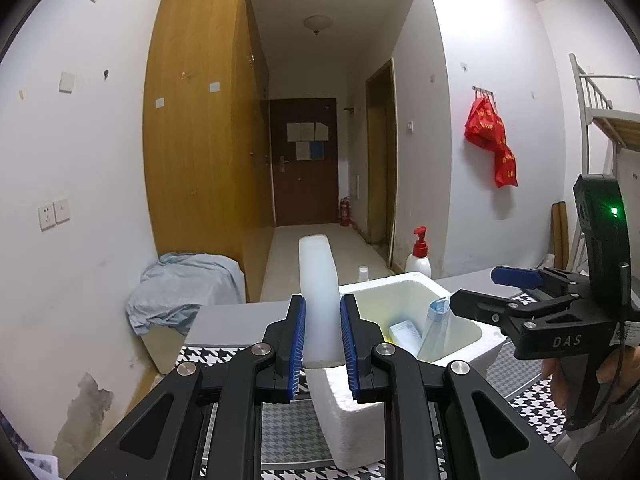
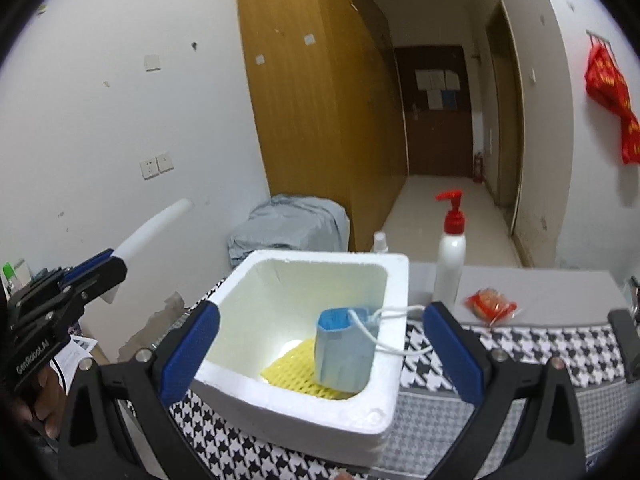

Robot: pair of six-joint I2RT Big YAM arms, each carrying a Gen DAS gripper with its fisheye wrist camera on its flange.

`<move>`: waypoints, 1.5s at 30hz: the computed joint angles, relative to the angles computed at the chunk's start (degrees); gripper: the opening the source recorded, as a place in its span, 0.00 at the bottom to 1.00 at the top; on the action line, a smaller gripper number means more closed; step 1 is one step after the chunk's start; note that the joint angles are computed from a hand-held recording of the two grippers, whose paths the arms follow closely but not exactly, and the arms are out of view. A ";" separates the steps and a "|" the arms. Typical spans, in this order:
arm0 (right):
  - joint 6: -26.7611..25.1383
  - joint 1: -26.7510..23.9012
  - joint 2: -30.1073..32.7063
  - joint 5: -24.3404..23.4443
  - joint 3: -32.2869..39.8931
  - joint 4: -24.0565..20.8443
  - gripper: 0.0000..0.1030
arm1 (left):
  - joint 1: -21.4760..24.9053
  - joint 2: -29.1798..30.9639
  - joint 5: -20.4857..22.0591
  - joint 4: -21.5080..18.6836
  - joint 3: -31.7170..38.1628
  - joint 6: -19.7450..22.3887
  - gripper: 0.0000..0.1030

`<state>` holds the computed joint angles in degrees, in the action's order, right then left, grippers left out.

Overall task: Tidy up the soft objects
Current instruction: 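Lower the blue mask into the foam box and open the right gripper, then lower the white foam stick into the foam box and open the left gripper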

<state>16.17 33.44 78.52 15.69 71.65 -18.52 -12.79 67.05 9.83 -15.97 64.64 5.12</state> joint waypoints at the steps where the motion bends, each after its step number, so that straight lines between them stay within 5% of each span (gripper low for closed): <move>1: -0.39 -0.18 -0.04 -0.83 -0.14 0.31 1.00 | -0.03 -0.01 -0.06 0.06 -0.02 -0.01 0.19; 4: -1.78 -0.11 0.45 -1.28 0.64 -2.00 1.00 | -0.18 -0.05 -0.22 0.29 -0.15 0.16 0.19; 9: -0.16 -0.74 -2.06 -3.37 -3.08 4.87 1.00 | -0.45 0.08 0.09 0.32 -0.18 0.51 0.19; 14: -1.42 -0.70 -3.17 0.49 -3.72 5.43 1.00 | -0.65 0.72 -0.04 -0.28 0.52 0.76 0.19; 45: -0.08 -3.09 -12.48 6.00 -12.13 1.51 1.00 | -7.11 7.79 0.96 -4.49 6.21 2.53 0.19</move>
